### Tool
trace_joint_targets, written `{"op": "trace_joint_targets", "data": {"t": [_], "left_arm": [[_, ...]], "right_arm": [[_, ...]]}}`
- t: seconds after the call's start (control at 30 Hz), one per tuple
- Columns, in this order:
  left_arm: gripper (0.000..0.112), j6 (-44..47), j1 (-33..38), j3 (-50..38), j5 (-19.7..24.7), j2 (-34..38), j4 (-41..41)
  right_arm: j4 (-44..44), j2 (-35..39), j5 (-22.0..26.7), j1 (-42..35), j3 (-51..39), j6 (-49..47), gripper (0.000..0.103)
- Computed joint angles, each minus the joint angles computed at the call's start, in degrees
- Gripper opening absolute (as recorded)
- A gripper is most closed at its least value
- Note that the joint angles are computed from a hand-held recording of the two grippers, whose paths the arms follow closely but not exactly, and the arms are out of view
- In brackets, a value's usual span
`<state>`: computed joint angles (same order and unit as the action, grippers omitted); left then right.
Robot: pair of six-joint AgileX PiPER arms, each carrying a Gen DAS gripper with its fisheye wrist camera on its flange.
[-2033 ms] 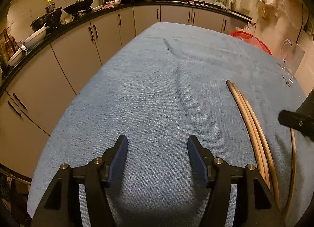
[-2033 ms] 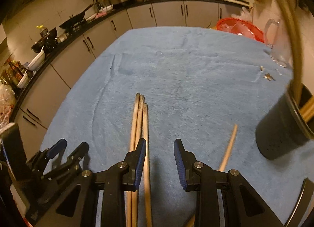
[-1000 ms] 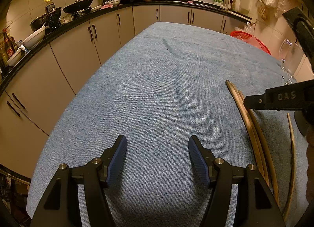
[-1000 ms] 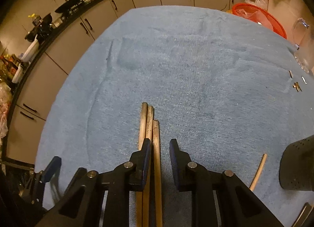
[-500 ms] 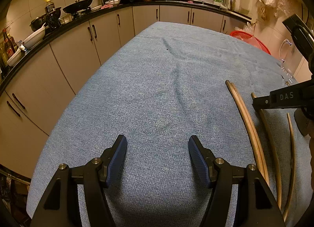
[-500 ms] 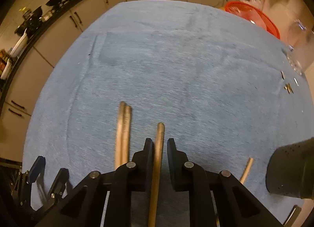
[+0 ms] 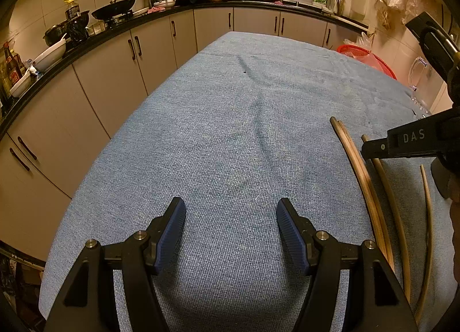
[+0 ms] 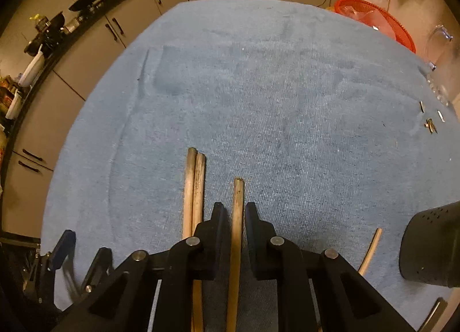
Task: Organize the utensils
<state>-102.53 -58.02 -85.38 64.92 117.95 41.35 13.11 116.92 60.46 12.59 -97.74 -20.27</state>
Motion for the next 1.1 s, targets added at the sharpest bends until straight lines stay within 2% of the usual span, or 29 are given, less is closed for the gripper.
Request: {"op": "trace_joint_targets", "data": {"t": [0.03,0.1,0.23,0.4,0.47,0.53,0.6,0.67,0.73,0.8,0.87,1.03,1.1], "left_arm": [[0.067,0.1,0.0,0.0,0.0,0.0,0.0],[0.067,0.1,0.0,-0.2,0.1,0.1,-0.1],[0.067,0.5,-0.1,-0.7,0.6,0.4,-0.2],[0.067,1.0,0.5,0.4,-0.9,-0.7,-0.8],[0.063,2.4,2.0,2.2,-4.0,-2.8,-2.1],[0.049,5.3,5.0,4.2,-9.1,-5.6,-5.1],[0.049,11.8,8.3,4.1,-13.7,-6.8,-9.3],[0.048,19.8,12.2,3.7,-20.2,-7.3,-16.2],[0.043,26.7,14.7,0.8,-22.5,-5.9,-22.3],[0.035,33.6,17.0,-4.7,-21.4,-2.7,-28.7],[0.030,35.1,17.8,-10.0,-18.4,0.5,-30.6],[0.029,41.1,19.3,-23.3,-12.7,8.5,-36.1],[0.028,40.2,18.8,-29.5,-8.1,11.9,-34.8]], "right_arm": [[-0.4,0.0,0.0,0.2,-0.1,-0.2,0.017],[-0.9,0.0,-0.7,0.4,0.2,-0.2,0.008],[2.0,-1.4,-1.2,-1.9,1.7,-1.6,0.008],[10.8,-11.0,-3.7,-7.4,11.0,-8.9,0.008],[13.5,-14.8,-4.3,-9.3,14.3,-12.2,0.008],[17.0,-18.9,-4.8,-11.9,17.8,-15.9,0.008],[19.0,-19.8,-4.1,-13.3,17.7,-17.2,0.008],[20.9,-20.9,-3.7,-14.6,18.7,-18.6,0.008],[22.1,-20.6,-3.7,-15.0,18.7,-19.0,0.008],[23.0,-21.4,-3.1,-16.1,19.8,-19.7,0.008],[23.6,-21.9,-2.4,-16.6,20.1,-19.8,0.008],[25.7,-22.2,-1.3,-18.9,20.6,-22.3,0.008],[26.4,-22.0,-0.7,-19.7,20.6,-23.3,0.008]]}}
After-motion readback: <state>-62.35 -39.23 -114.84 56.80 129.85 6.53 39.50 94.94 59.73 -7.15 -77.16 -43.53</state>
